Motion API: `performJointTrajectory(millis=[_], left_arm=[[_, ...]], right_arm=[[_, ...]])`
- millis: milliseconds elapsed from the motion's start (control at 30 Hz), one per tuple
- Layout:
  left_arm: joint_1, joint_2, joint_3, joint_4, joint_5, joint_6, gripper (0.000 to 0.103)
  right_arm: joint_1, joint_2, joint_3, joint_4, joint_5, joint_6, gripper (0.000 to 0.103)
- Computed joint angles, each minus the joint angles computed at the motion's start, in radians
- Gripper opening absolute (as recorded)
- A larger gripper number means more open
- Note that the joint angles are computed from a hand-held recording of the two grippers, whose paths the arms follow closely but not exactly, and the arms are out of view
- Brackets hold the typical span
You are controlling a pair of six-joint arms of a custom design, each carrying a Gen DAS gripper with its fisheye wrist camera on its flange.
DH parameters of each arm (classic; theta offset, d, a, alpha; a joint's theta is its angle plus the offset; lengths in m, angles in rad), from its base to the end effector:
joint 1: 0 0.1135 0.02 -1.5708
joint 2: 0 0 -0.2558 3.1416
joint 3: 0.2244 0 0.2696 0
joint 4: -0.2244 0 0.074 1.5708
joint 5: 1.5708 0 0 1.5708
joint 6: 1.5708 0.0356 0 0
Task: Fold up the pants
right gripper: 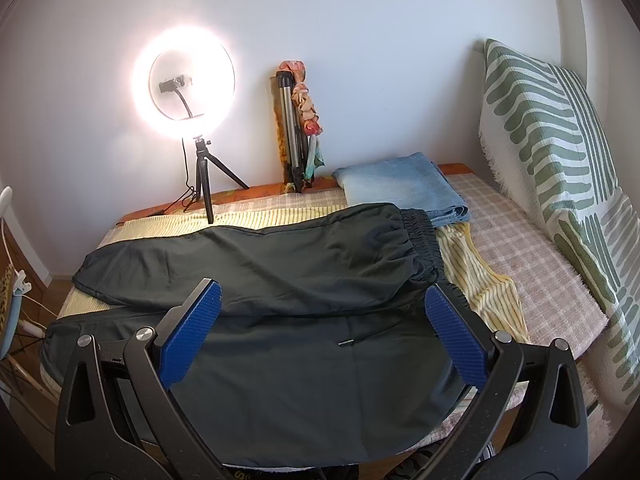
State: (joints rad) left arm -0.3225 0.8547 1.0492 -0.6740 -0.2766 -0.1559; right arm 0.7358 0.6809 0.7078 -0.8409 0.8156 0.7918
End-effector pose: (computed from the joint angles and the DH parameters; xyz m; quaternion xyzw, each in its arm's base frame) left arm 0.1875 -0.0524 0.3662 -0.0008 0.8496 -0.0073 0.5273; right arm 0.1285 0.0814 0.2700 0.1703 0.8486 -0.0316 0.4998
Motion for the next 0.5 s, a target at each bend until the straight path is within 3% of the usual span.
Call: performJointTrajectory(millis=[167, 267, 500], left_arm=[[0.036, 0.014, -0.012, 0.014, 0.042, 0.015, 0.103], [0.09, 0.029, -0.018, 0.012, 0.116, 0.018, 0.103], [0.223, 0.054, -0.052, 0.024, 0.217, 0.058, 0.102]], right_arm=[[-0.025, 0.009, -0.005, 0.029, -0.027, -0.025, 0.103], [-0.049, 0.027, -0.01, 0.065, -0.053, -0.052, 0.103], [-0.132, 0.105, 0.025, 0.178, -0.145, -0.228, 0.103]])
